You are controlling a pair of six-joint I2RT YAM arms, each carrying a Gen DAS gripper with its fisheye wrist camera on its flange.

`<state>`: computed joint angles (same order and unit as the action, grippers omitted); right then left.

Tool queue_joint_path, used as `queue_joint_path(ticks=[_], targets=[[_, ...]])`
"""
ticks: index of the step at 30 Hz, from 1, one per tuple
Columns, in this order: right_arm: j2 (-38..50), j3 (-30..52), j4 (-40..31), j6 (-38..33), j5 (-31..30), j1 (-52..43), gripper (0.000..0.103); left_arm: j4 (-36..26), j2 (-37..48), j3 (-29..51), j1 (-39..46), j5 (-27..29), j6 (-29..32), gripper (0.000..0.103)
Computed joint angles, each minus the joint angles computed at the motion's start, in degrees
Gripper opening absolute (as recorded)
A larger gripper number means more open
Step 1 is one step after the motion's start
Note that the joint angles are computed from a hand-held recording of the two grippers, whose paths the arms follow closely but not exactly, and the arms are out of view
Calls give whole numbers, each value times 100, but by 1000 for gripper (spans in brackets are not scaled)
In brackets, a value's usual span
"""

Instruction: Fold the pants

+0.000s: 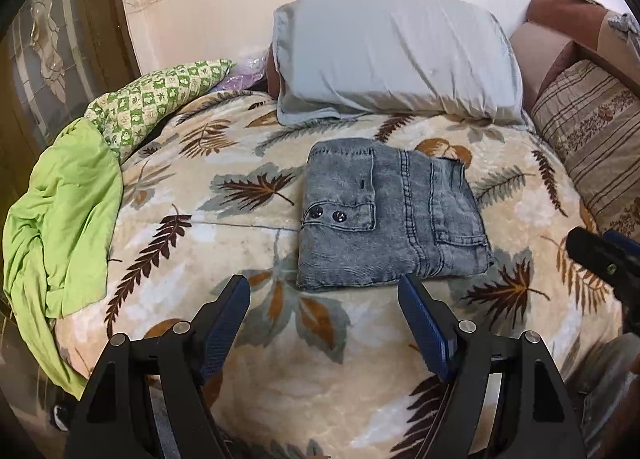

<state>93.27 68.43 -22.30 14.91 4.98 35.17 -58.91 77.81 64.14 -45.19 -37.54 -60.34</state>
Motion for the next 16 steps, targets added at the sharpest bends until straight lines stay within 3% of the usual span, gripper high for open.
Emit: queue_joint_path(ticks=[12, 16], targets=[[438, 371, -29, -120, -59, 44, 86, 200, 182, 55, 427, 139, 266, 77], [709, 542, 6, -179, -144, 4, 86, 755, 166, -239, 849, 428, 744, 77]])
